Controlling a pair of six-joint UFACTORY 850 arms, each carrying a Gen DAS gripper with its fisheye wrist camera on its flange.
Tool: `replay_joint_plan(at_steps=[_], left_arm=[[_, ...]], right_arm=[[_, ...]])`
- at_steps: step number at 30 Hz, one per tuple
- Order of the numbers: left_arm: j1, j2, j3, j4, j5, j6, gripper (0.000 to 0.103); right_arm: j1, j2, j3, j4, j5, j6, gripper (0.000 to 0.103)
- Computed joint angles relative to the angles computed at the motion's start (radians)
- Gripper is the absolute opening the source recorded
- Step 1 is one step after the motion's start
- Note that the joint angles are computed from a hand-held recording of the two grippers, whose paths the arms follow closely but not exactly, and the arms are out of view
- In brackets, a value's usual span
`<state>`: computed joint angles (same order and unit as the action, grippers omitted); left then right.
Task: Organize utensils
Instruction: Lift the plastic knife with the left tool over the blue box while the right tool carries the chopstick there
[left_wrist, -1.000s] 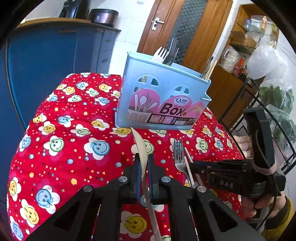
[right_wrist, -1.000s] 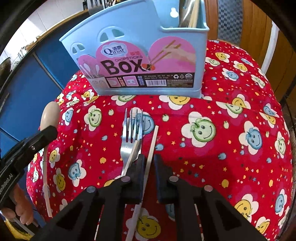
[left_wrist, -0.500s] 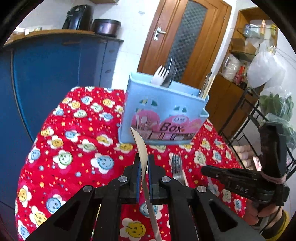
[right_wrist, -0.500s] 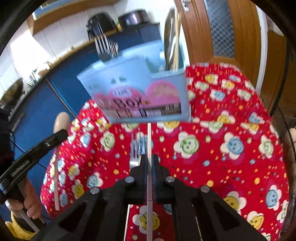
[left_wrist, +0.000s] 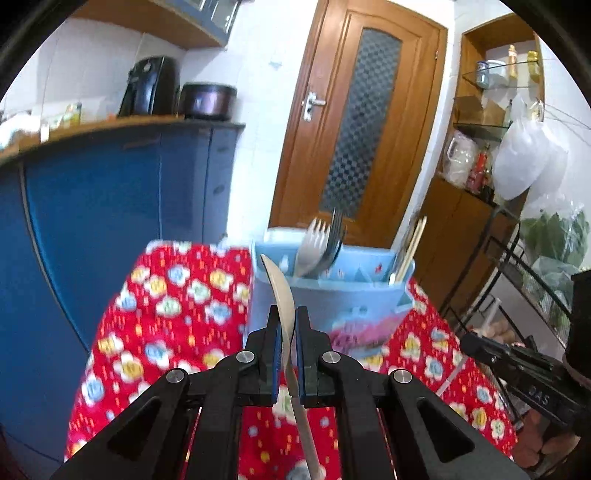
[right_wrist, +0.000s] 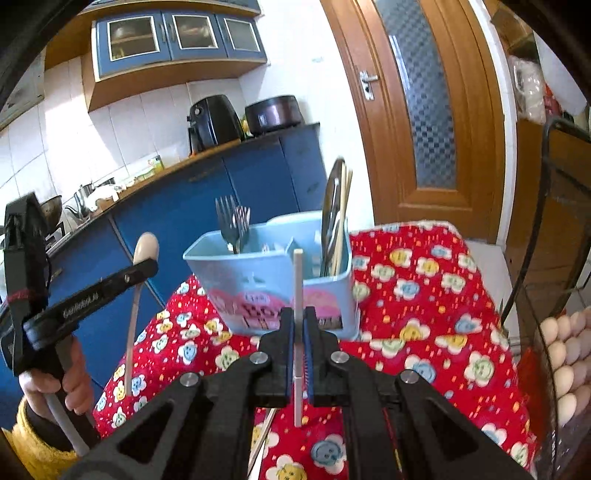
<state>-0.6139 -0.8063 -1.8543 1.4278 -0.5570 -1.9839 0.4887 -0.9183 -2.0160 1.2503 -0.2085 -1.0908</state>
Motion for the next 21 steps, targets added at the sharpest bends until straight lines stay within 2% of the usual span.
replay_joint_plan(at_steps=[4,10,21], left_arm=[[0.007,-0.033,-0.084,0.007,-0.036,0.042,0.006],[0.024,-0.104,-0.234,0.044,-0.101,0.066,0.006],[0.072,-0.302,-0.578,0.04,-0.186,0.156,0.006]], right_arm=[[-0.004,-0.009,-0.035,0.011,0.017,-0.025,0.006],[-0.008,-0.042,-0.119,-0.121,0.018,0.086,0.006],[-0.015,-0.119,-0.29,-0.389,-0.009,0.338,0.006]])
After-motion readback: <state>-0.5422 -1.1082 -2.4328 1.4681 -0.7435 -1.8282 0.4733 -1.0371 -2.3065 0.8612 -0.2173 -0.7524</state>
